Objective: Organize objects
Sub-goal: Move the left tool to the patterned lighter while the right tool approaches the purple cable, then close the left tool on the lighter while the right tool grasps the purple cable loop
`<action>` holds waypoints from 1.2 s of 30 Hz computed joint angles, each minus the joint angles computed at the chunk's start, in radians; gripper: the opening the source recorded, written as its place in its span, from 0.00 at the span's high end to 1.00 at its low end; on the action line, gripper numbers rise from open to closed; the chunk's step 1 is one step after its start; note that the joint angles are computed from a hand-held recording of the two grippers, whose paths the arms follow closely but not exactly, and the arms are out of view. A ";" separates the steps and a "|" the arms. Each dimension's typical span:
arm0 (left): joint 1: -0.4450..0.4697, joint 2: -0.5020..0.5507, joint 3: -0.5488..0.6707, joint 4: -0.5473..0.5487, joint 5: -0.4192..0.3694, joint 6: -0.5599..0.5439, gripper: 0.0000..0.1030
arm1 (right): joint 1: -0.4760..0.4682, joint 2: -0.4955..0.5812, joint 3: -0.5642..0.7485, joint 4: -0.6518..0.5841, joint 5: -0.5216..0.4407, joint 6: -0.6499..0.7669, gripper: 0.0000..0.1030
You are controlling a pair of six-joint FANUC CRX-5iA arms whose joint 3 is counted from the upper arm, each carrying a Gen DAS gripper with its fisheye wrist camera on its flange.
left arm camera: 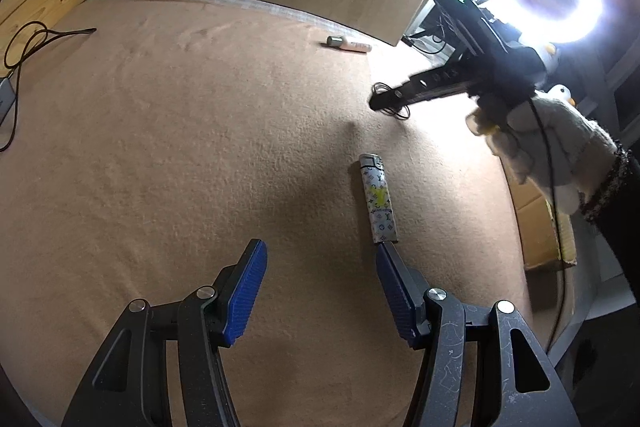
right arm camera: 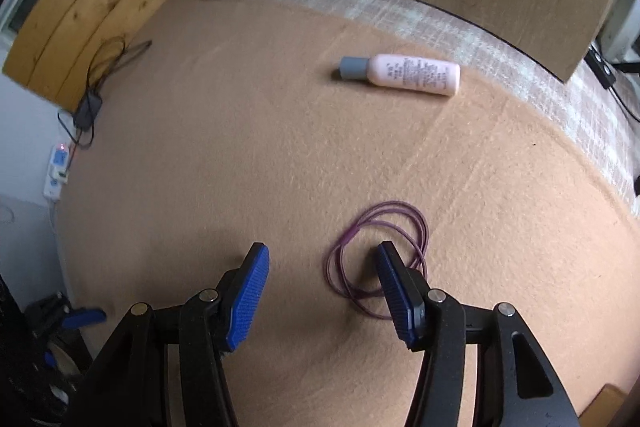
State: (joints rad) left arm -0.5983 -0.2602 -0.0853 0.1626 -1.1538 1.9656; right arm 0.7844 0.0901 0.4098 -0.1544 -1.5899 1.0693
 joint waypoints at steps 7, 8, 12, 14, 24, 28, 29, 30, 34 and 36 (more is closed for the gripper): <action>-0.013 0.023 0.015 0.003 0.009 -0.019 0.41 | 0.024 -0.064 -0.054 -0.030 -0.063 -0.013 0.49; -0.016 0.028 0.019 0.004 0.011 -0.024 0.41 | 0.030 -0.085 -0.074 -0.036 -0.065 -0.026 0.49; -0.036 0.065 0.047 0.004 0.011 -0.041 0.41 | 0.066 -0.189 -0.173 -0.043 -0.033 -0.117 0.49; -0.049 0.089 0.066 -0.001 0.007 -0.051 0.41 | 0.121 -0.250 -0.235 -0.004 -0.009 -0.181 0.49; -0.127 0.251 0.222 -0.090 -0.064 -0.078 0.41 | 0.495 -0.511 -0.498 0.275 0.025 -0.658 0.49; -0.141 0.315 0.291 -0.124 -0.109 -0.094 0.41 | 0.551 -0.526 -0.532 0.339 0.033 -0.739 0.49; -0.143 0.323 0.299 -0.130 -0.115 -0.097 0.41 | 0.551 -0.514 -0.522 0.342 0.019 -0.732 0.49; -0.145 0.334 0.311 -0.135 -0.124 -0.102 0.41 | 0.551 -0.503 -0.517 0.345 0.011 -0.724 0.49; -0.142 0.342 0.315 -0.132 -0.126 -0.104 0.41 | 0.560 -0.462 -0.498 0.372 -0.024 -0.680 0.45; -0.142 0.343 0.316 -0.133 -0.127 -0.101 0.41 | 0.560 -0.446 -0.492 0.377 -0.038 -0.650 0.39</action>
